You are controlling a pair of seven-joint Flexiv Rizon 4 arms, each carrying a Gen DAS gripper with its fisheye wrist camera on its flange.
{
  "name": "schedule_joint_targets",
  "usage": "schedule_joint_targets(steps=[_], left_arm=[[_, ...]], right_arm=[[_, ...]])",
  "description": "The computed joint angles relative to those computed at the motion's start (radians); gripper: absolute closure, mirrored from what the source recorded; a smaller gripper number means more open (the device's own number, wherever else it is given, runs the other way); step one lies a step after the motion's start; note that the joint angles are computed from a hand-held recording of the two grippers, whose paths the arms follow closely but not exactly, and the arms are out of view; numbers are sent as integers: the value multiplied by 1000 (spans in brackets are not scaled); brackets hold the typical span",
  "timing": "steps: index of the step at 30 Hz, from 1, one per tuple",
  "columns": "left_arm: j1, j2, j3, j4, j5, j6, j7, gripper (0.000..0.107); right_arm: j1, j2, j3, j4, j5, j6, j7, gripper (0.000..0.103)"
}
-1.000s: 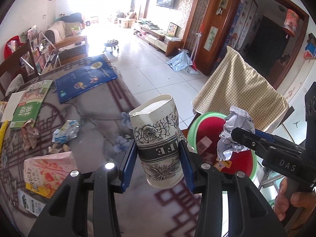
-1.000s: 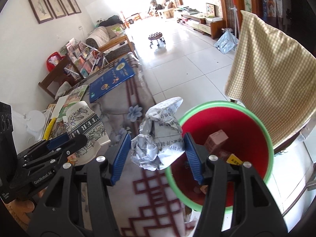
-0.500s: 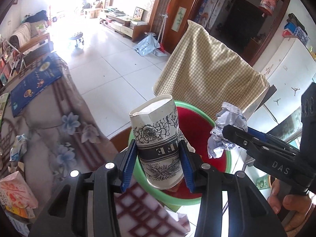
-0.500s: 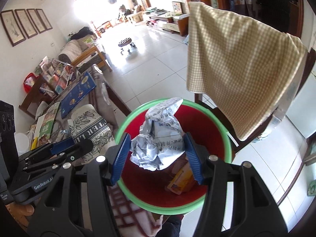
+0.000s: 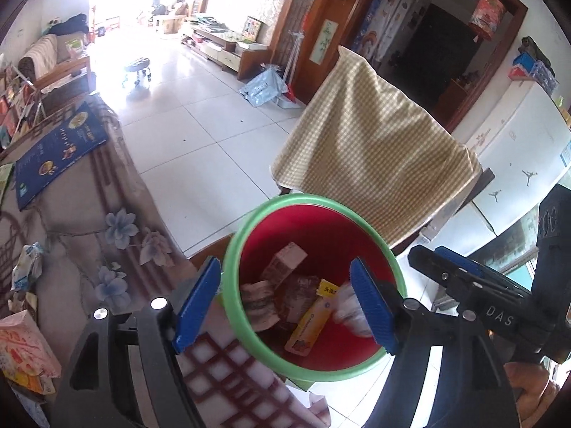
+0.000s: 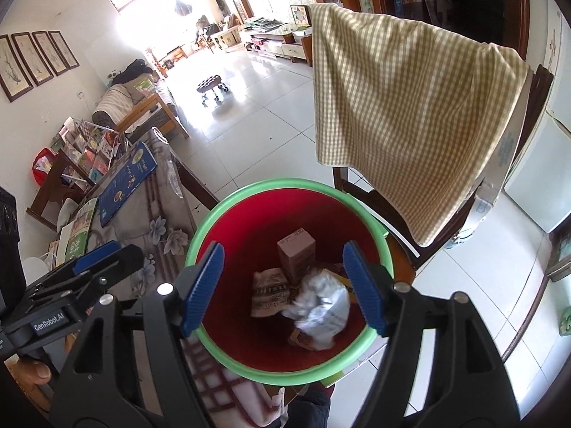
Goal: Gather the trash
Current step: 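Grasp the white seaweed snack box with the left tool while the right tool grasps the pink Pocky box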
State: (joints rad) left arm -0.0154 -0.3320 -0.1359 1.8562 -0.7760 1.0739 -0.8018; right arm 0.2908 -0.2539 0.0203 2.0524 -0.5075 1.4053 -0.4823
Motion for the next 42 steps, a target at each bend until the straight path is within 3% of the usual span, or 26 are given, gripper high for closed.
schedule_joint_targets(steps=[4,8,13,20,23,26,32,42], left_arm=[[12,28,36,51,-4,57,-47,34],[43,43,101,90,60,103,-171,34],[118,58,204,148,160,126,-418,34],[215,61,358,209,384,113,-780,34],[288,35,350,206,373,44,-847,34],[360,-6,317,187,324,-19,-847,34],[423,-82,267,111,286,-103,-782,28],[491,-143,228,-1,254,-242,-453,52]], right_arm=[[6,-8,4,-16,-1,4,-2,30],[7,-31,32,-51,33,-6,-50,30],[14,-86,95,-134,120,-40,-163,30],[68,-172,160,-273,213,-105,-312,30],[113,-196,161,-316,225,-134,-336,30],[164,-210,154,-346,221,-163,-329,29],[255,-219,120,-373,174,-213,-255,28],[337,-277,125,-466,117,-311,-165,25]])
